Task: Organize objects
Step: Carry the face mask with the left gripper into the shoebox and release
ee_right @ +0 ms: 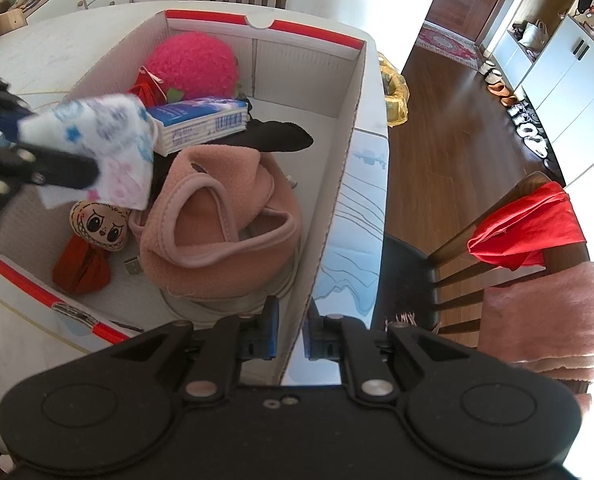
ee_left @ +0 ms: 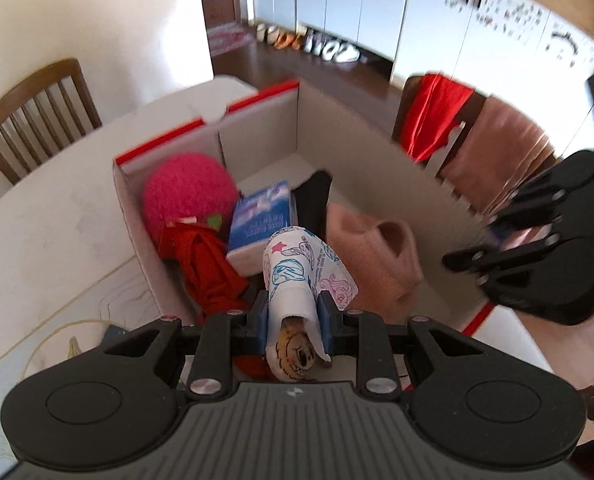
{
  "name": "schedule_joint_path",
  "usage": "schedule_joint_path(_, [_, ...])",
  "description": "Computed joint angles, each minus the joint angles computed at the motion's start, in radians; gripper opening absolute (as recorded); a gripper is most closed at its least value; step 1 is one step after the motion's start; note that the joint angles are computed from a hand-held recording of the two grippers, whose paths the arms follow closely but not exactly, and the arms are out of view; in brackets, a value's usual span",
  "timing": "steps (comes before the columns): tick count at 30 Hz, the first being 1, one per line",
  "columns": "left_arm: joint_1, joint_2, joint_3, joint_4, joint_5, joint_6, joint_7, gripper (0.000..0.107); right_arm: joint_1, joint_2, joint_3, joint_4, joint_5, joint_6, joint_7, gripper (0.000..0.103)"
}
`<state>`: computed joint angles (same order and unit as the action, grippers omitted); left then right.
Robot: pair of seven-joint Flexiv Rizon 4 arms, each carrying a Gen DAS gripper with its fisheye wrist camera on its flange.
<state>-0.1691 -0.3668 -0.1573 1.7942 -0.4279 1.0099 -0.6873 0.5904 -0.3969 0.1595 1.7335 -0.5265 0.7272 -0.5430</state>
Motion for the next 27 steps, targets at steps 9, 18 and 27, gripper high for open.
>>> schedule_joint_path(9, [-0.024,-0.055,0.025,-0.053,0.105,-0.020,-0.097,0.023,0.000,0.001,0.000,0.002,0.000,0.001,-0.001,0.011])
schedule_joint_path(18, [-0.015,-0.051,0.016,-0.047,0.094,-0.027,-0.118,0.056,0.000,0.001,-0.001,0.002,-0.002,0.003,0.002,0.011])
schedule_joint_path(27, [0.006,-0.002,0.001,0.001,0.024,0.004,-0.091,0.067,0.002,-0.004,-0.002,-0.004,-0.004,0.003,-0.001,0.011])
